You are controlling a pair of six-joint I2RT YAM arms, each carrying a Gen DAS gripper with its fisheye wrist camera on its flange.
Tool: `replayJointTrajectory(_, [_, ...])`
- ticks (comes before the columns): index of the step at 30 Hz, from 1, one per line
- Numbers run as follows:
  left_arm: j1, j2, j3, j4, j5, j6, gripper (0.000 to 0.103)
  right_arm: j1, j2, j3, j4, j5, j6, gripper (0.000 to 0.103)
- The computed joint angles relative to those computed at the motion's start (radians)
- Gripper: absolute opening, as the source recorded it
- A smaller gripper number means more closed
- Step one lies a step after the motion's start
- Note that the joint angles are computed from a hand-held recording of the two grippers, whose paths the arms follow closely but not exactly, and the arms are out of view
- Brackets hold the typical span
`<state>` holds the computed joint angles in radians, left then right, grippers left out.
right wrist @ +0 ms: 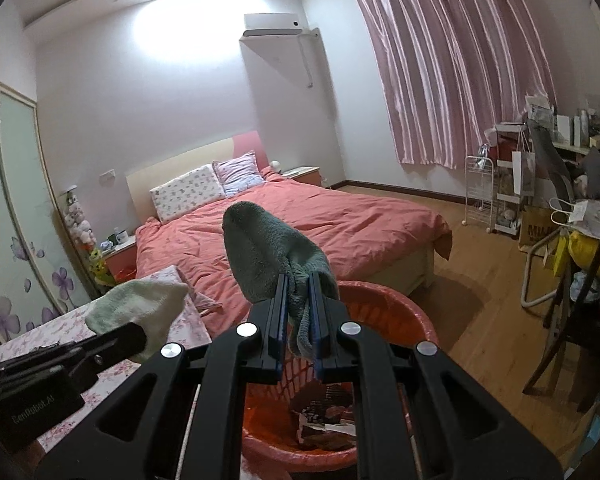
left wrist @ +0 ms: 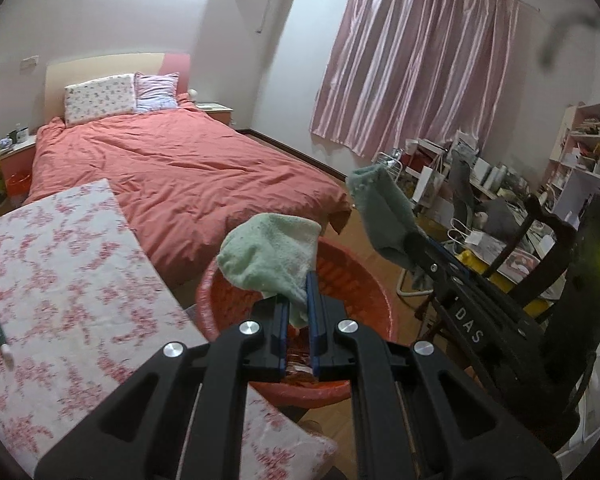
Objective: Collect trash
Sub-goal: 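Carry sock and green cloth over the orange basket and open both grippers, then move both open grippers back toward the wrapper and green tube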
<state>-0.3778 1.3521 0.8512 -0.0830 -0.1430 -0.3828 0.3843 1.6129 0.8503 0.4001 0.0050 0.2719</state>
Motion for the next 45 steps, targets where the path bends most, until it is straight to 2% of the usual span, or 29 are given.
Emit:
replayJointTrajectory(8, [0.004,0.174,0.084,0.041,0.039,0.009,0.009,-0.021,0.063,0.049,-0.017,-0.013,0.003,0.011])
replayJointTrajectory(12, [0.02,0.259,0.122,0.044,0.049,0.004,0.016,-0.042,0.095,0.082,-0.039,-0.045,0.031,0.038])
replayJointTrajectory(16, [0.05,0.318,0.142,0.041,0.072,-0.008,0.032,-0.048,0.104,0.087,-0.059,-0.021,0.035,0.046])
replayJointTrajectory(20, [0.073,0.321,0.12,0.042,0.069,-0.019,0.044,-0.023,0.086,0.059,-0.039,0.049,0.031,0.06])
replayJointTrajectory(22, [0.083,0.298,0.097,0.037,0.055,-0.017,0.049,-0.012,0.076,0.043,-0.021,0.083,0.036,0.067])
replayJointTrajectory(25, [0.102,0.235,0.046,0.02,0.019,-0.002,0.059,0.003,0.055,0.016,0.02,0.119,0.05,0.084])
replayJointTrajectory(26, [0.111,0.207,0.024,0.012,0.005,0.004,0.062,0.012,0.054,0.017,0.027,0.134,0.045,0.092])
replayJointTrajectory(27, [0.124,0.174,-0.002,0.001,-0.009,0.008,0.064,0.032,0.036,0.006,0.033,0.149,0.032,0.094])
replayJointTrajectory(32, [0.234,-0.005,-0.129,-0.065,-0.023,0.031,0.077,0.068,0.025,0.027,-0.003,0.123,-0.022,0.096])
replayJointTrajectory(37, [0.437,-0.22,-0.244,-0.157,0.019,0.081,0.082,0.16,0.024,0.081,-0.096,0.09,-0.055,0.096])
replayJointTrajectory(41, [0.685,-0.38,-0.303,-0.238,0.11,0.167,0.088,0.277,0.058,0.148,-0.161,0.112,-0.106,0.096])
replayJointTrajectory(45, [0.96,-0.456,-0.315,-0.295,0.212,0.281,0.093,0.399,0.131,0.252,-0.241,0.073,-0.125,0.096])
